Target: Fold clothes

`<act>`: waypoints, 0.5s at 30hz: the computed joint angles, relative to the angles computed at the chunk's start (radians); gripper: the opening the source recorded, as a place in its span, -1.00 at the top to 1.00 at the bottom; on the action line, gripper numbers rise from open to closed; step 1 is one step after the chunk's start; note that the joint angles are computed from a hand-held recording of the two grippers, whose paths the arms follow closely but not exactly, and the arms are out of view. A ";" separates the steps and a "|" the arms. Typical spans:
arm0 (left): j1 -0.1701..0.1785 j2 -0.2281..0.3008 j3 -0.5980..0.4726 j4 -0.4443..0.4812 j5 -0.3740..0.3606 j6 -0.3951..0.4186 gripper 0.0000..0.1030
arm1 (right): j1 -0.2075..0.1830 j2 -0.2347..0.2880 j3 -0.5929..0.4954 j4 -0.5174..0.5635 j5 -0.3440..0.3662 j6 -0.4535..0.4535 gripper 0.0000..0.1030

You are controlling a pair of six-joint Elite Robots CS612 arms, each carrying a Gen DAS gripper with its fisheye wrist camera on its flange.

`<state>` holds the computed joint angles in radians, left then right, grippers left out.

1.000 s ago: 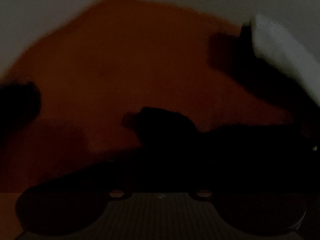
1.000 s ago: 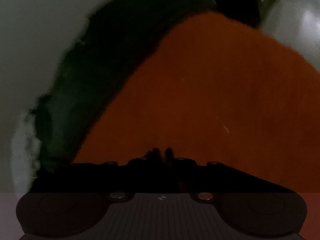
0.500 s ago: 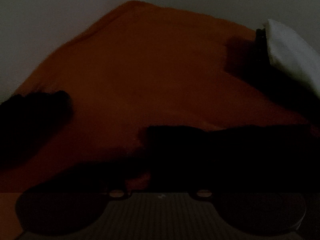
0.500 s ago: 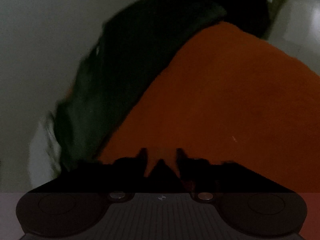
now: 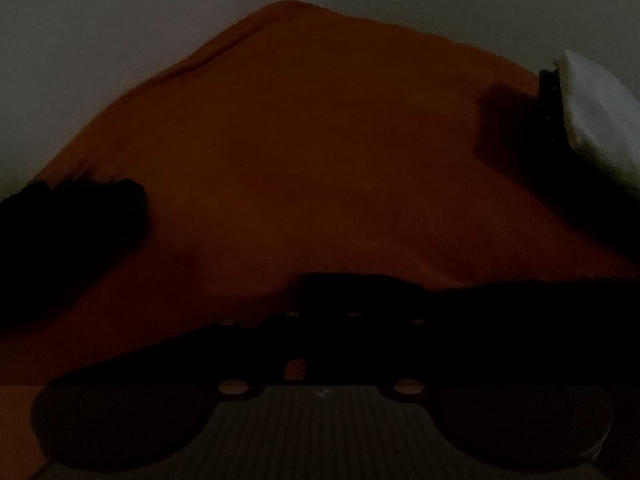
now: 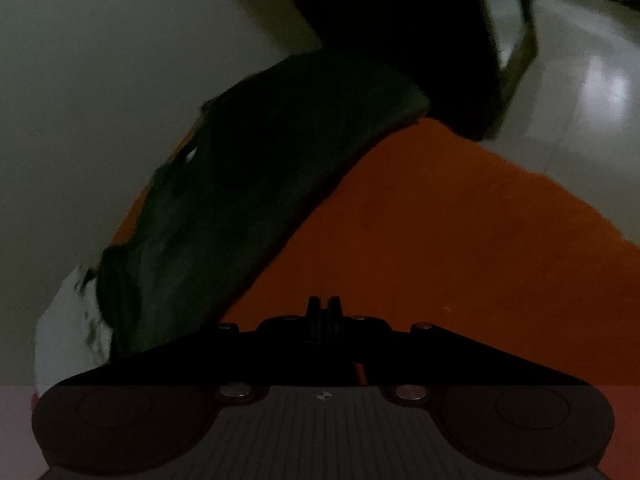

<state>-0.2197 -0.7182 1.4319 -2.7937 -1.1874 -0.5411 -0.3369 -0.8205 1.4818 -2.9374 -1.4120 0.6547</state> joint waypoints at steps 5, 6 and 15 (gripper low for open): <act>0.010 0.000 -0.005 -0.004 -0.051 0.005 0.91 | 0.010 0.045 -0.056 0.085 -0.029 0.110 0.95; 0.011 -0.001 -0.004 -0.004 -0.053 0.016 0.89 | 0.012 0.057 -0.069 0.102 -0.032 0.117 0.96; -0.005 -0.078 0.095 -0.068 -0.067 0.168 0.50 | -0.009 0.046 -0.034 0.033 0.035 0.125 0.12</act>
